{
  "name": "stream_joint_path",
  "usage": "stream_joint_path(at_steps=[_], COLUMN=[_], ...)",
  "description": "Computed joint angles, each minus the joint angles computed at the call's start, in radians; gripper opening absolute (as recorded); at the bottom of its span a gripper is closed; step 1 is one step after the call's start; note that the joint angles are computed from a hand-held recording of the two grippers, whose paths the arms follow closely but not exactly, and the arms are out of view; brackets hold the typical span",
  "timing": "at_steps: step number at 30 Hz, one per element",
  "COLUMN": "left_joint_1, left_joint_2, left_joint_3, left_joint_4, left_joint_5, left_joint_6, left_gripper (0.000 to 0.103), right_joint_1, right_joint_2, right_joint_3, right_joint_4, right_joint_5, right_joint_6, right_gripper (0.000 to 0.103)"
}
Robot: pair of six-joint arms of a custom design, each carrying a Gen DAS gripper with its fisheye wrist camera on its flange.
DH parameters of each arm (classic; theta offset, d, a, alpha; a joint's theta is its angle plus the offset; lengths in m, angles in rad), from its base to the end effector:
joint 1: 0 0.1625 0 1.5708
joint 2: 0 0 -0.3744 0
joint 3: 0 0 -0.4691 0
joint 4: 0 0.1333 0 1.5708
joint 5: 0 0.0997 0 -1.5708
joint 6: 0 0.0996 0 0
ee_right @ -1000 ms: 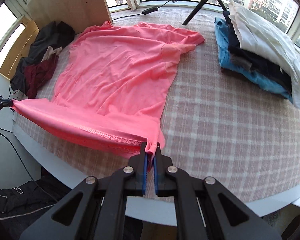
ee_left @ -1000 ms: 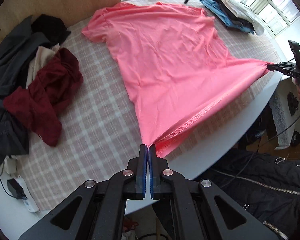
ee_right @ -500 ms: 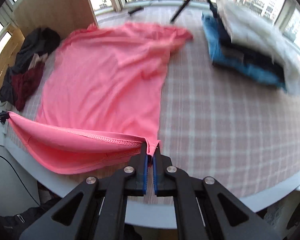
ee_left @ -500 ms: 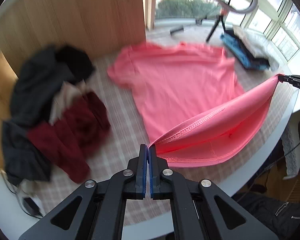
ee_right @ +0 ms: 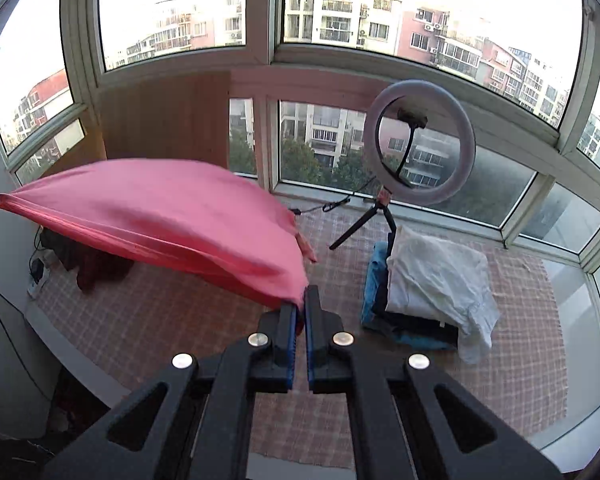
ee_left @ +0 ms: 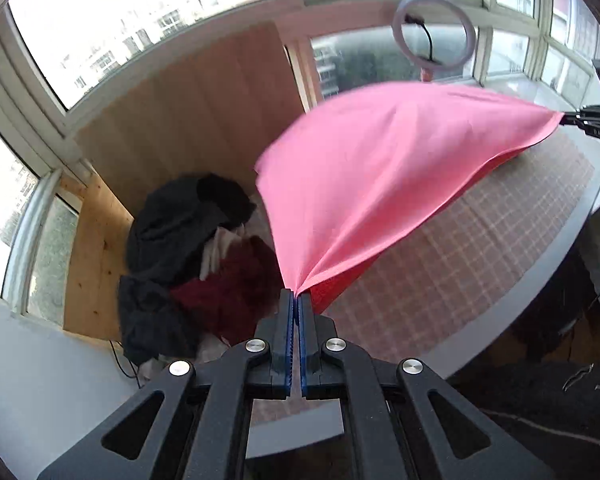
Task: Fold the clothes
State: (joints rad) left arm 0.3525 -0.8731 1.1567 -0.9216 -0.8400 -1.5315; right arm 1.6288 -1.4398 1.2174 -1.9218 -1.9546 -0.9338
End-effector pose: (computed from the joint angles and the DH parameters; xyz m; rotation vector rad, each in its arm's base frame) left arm -0.5793 -0.4260 0.1939 0.0700 2.0769 -0.5658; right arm 0.1330 -0.6337 0.6137 1.0722 -2.2854 0.4653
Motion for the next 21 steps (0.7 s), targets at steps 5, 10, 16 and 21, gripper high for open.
stream_joint_path(at_steps=[5,10,16,21], left_joint_1=[0.05,0.109,0.152,0.163], left_joint_2=[-0.092,-0.12,-0.153,-0.179], left_joint_3=[0.361,0.591,0.693,0.7], left_joint_4=[-0.436,-0.746,-0.879,-0.869], left_joint_5=[-0.197,-0.32,-0.363,-0.343], left_joint_6=[0.129,0.169,0.164,0.141], left_gripper=[0.002,0.002,0.001,0.002], right_joint_1=[-0.172,-0.336,-0.407,-0.363], right_joint_2=[-0.105,-0.134,-0.133,-0.083], right_joint_3=[0.23,0.35,0.397,0.402], right_joint_4=[0.003,0.005,0.0,-0.104], right_joint_5=[-0.069,-0.095,-0.085,-0.058], right_joint_6=[-0.028,0.012,0.016,-0.072], right_gripper=[0.004,0.004,0.004,0.043])
